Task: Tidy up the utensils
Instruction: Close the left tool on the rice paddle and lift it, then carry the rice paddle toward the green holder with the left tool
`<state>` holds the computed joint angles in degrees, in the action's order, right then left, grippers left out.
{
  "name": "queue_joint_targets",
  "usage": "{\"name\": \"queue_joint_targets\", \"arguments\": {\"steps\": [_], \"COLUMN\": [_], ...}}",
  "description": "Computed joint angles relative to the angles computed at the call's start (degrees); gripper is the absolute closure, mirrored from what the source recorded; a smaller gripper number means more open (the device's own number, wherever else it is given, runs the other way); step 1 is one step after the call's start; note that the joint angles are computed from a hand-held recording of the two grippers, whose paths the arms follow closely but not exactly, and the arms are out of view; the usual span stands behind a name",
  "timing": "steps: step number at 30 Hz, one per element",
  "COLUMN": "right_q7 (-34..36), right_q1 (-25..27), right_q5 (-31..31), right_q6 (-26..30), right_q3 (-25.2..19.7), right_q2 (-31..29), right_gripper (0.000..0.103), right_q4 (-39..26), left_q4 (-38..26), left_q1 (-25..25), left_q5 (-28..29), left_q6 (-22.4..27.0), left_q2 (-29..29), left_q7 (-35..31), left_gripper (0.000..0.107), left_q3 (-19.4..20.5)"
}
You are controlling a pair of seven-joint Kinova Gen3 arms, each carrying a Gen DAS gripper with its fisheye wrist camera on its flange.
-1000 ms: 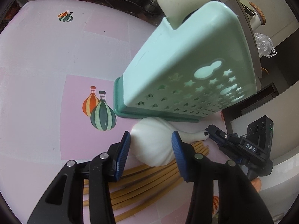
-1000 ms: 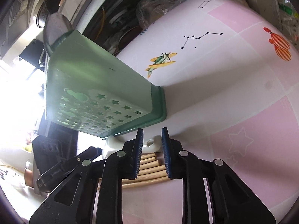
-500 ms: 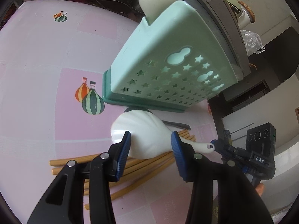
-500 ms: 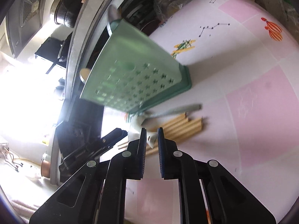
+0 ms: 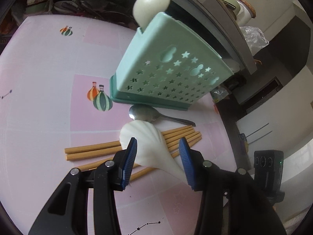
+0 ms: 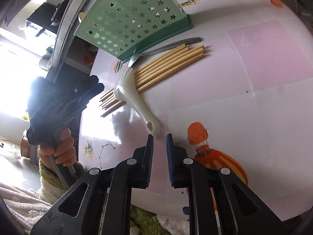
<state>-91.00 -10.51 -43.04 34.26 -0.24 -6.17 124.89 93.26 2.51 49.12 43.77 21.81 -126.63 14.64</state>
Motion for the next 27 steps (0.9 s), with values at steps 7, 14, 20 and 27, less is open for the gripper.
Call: {"name": "queue_joint_targets", "arguments": {"steps": [7, 14, 20, 27], "right_q7": [-3.6, -2.0, 2.9, 7.9], "right_q1": [0.3, -1.6, -1.9, -0.6], "right_q5": [3.8, 1.9, -2.9, -6.4], "right_q6": [-3.3, -5.9, -6.6, -6.2], "right_q3": [0.6, 2.0, 3.4, 3.8], "right_q2": [-2.6, -2.2, -1.4, -1.3], "right_gripper": [0.084, 0.082, 0.082, 0.082], "right_q4": [1.0, 2.3, 3.3, 3.9], "left_q4": [-4.2, -13.4, -12.8, -12.3], "left_q1": [15.7, 24.8, 22.6, 24.4], "left_q5": [-15.4, -31.7, -39.4, -43.4], "left_q6": [-10.2, -6.2, -4.7, -6.7], "left_q2": [0.2, 6.6, 6.5, 6.4], "left_q7": [4.7, 17.5, 23.4, 24.8], "left_gripper": [0.064, 0.064, 0.064, 0.064], "left_q3": [-8.2, -14.6, -10.3, -11.5]}}
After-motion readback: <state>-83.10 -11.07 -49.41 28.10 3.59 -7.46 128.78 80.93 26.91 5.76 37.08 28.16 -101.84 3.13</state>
